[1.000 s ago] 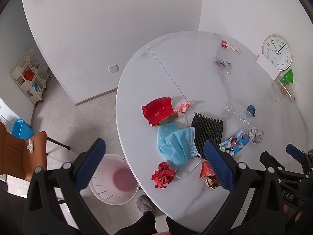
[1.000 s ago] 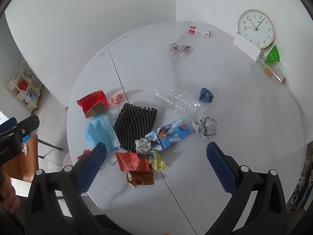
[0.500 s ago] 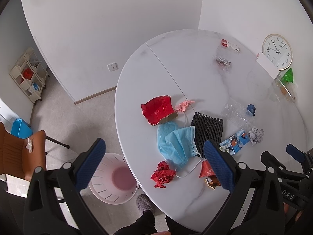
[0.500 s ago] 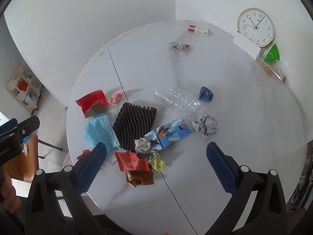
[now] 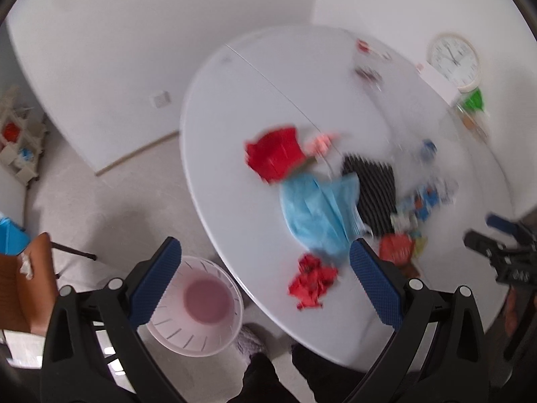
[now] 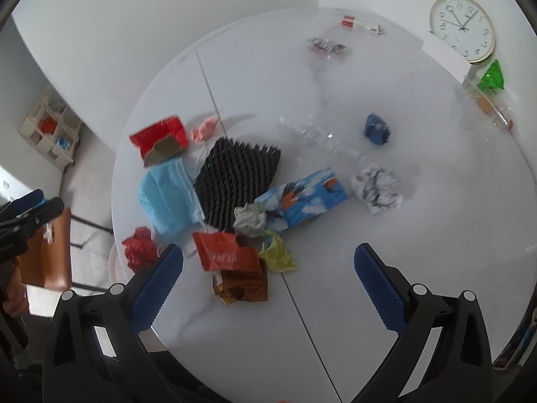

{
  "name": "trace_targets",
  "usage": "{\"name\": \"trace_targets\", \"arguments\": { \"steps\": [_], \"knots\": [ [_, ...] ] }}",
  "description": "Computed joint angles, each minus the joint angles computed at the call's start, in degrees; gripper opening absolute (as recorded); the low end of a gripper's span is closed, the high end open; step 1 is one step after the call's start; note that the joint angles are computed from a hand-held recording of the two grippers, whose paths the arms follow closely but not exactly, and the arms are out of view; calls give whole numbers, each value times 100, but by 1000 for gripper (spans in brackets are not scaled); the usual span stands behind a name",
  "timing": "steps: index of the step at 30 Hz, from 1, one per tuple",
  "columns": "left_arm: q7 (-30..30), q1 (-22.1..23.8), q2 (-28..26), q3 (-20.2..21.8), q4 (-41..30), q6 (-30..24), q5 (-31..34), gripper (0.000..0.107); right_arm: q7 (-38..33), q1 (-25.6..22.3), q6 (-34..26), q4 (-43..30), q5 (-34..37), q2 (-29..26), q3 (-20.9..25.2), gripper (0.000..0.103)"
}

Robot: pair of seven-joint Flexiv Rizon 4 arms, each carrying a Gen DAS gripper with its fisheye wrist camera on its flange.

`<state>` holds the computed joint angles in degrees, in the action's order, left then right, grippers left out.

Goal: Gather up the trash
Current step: 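Grasp the red crumpled wrapper with the left gripper while the right gripper approaches the blue box, then drop the red wrapper into the wastebasket with the left gripper while the right gripper carries the blue box there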

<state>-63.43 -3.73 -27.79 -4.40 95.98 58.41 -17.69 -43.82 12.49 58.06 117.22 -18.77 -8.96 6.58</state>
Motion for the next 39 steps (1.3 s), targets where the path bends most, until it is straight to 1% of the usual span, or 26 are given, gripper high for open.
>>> {"name": "trace_targets", "arguments": {
  "steps": [3, 5, 8, 9, 11, 12, 13, 15, 16, 17, 18, 20, 22, 25, 27, 30, 33, 37, 39],
  "knots": [
    [442, 113, -37, -211, 183, -69, -178, 96, -34, 29, -55, -7, 142, -80, 49, 101],
    [621, 73, -133, -253, 222, -169, -184, 96, -16, 49, -101, -1, 214, -109, 60, 101],
    [792, -28, -336, -261, 181, -284, -120, 91, 121, 84, -124, 94, 214, -93, 58, 101],
    [797, -81, -410, -221, 123, -354, -45, 86, 172, 90, -149, 137, 223, -66, 63, 101],
    [819, -195, -607, -160, -45, -473, 128, 79, 294, 98, -166, 230, 193, -9, 61, 101],
    [772, -271, -684, -94, -129, -509, 246, 74, 376, 101, -175, 294, 186, 38, 67, 101],
    [790, -272, -734, -100, -179, -550, 266, 70, 443, 101, -150, 349, 175, 69, 71, 101],
    [758, -301, -841, -70, -303, -676, 329, 52, 577, 93, -57, 478, 178, 136, 87, 101],
    [761, -280, -888, -91, -348, -748, 304, 47, 624, 93, -22, 520, 180, 148, 96, 99],
    [762, -258, -908, -110, -368, -799, 272, 38, 637, 91, 5, 545, 207, 151, 108, 96],
    [771, -224, -917, -140, -371, -837, 217, 37, 642, 96, 53, 560, 245, 127, 124, 92],
    [817, -168, -881, -203, -262, -704, 94, 35, 634, 113, 141, 572, 293, 66, 142, 87],
    [961, -81, -808, -281, -135, -627, -28, 34, 703, 163, 208, 552, 238, -49, 128, 79],
    [1195, 68, -628, -405, 71, -568, -295, 34, 750, 203, 234, 521, 222, -159, 107, 72],
    [1311, 116, -535, -429, 144, -582, -431, 34, 867, 198, 304, 549, 137, -176, 44, 71],
    [1473, 210, -329, -448, 313, -638, -673, 34, 804, 25, 470, 451, 491, -242, 15, 71],
    [1535, 208, -127, -443, 509, -473, -903, 34, 868, -158, 623, 270, 785, -364, -89, 71],
    [1293, 114, 16, -375, 618, -256, -1052, 34, 1043, -327, 551, -147, 1061, -686, -204, 71],
    [1173, 102, 105, -355, 671, -228, -1117, 35, 1187, -428, 487, -419, 1405, -898, -178, 71]
  ]
}}
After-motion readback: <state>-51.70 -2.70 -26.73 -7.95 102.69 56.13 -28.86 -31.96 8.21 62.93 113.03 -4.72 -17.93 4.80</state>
